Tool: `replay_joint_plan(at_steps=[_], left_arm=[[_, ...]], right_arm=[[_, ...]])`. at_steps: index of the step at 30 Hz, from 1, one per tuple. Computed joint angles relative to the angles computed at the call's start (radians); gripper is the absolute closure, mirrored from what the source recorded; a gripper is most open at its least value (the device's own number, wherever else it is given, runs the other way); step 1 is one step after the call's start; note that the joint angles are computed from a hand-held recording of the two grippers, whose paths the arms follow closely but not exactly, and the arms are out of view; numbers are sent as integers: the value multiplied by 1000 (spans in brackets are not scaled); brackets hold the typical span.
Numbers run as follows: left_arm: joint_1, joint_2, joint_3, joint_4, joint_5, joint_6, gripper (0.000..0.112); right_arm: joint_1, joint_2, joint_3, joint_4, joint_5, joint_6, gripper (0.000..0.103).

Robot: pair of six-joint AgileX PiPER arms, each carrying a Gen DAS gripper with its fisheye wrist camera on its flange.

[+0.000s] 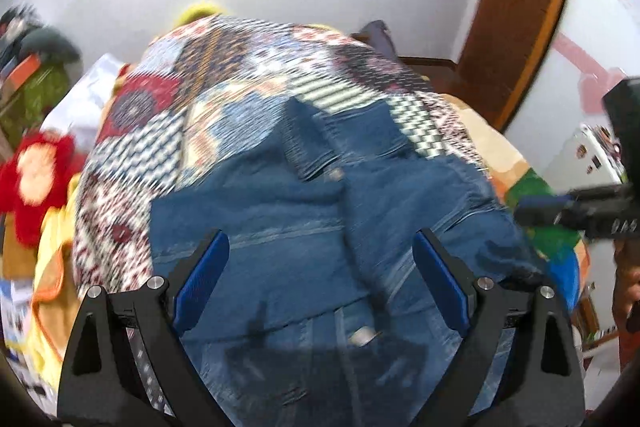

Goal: Fold large clothes

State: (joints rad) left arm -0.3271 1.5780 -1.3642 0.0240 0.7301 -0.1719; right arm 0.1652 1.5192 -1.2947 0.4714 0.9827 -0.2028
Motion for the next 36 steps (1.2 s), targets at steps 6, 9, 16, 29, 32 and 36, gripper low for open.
replay_joint_plan(at_steps=[6,9,16,29,32,36], left_arm=[[-108,221,-285,-12,105,64,15],[-157,386,-468,-36,200,134,15],[-221,703,-798,9,401,169,24],[-132,599,-713,-47,253,139,105],[-82,499,-616,-57,187,130,106],[20,320,-414,-57,76,111,108]], right_arm=[[-124,-149,55,-127,-86,-30,88],[-180,-164,81,-128,-94,-37,88],[-337,-90,180,4,-61,-141,88],[-285,10,189,55,-91,-137,88],[-227,24,157,10,-113,-98,88],[-144,62,108,-64,-131,-44,88]])
